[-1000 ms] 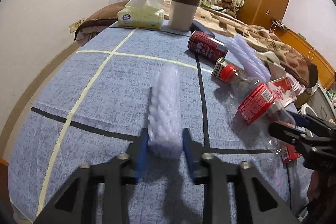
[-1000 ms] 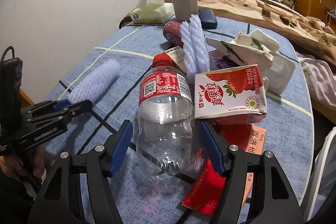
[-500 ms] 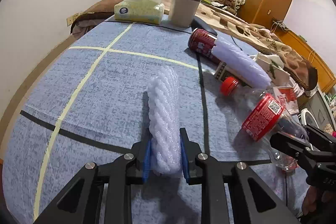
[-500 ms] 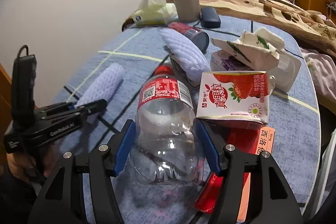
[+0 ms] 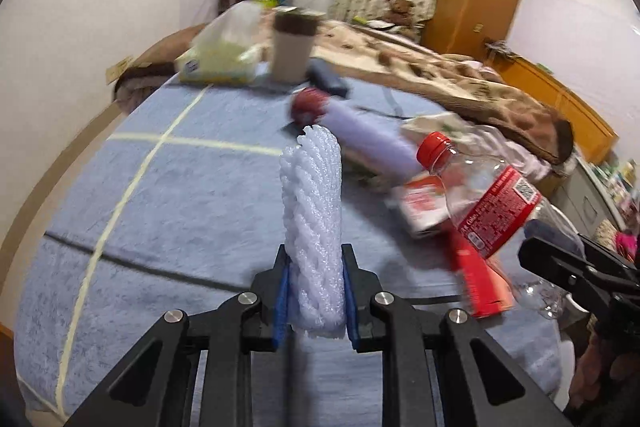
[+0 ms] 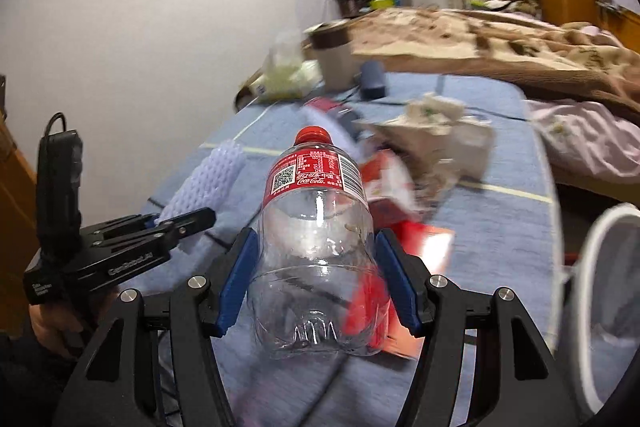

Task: Collect trash
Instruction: 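Carry both items to the white wastebasket and open both tools to drop them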

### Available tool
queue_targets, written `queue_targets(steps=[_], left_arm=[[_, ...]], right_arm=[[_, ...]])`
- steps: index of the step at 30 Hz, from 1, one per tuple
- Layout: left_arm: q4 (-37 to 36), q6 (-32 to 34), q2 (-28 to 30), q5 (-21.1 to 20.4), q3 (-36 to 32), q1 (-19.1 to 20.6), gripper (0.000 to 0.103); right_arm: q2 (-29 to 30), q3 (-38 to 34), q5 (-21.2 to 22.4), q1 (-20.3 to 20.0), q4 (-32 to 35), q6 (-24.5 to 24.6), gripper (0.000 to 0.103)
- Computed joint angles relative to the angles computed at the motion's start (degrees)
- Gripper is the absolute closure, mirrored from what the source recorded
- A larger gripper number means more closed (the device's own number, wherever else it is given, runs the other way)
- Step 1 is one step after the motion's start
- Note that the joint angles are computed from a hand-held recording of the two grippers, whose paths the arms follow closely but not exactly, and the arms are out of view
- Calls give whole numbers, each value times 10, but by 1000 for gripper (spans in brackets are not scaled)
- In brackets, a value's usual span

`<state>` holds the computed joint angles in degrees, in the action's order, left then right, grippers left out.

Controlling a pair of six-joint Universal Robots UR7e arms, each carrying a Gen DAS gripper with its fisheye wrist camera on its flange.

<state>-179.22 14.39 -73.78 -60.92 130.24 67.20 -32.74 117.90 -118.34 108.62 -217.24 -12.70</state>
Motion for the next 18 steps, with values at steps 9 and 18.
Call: queue_targets(steps=[9, 18], left_arm=[[4, 14, 64, -58, -1, -81, 80], [32, 24, 170, -113, -30, -152, 80]], right_arm=[[-42, 96, -74, -34, -139, 37, 40], [-73, 161, -139, -76, -204, 100, 40]])
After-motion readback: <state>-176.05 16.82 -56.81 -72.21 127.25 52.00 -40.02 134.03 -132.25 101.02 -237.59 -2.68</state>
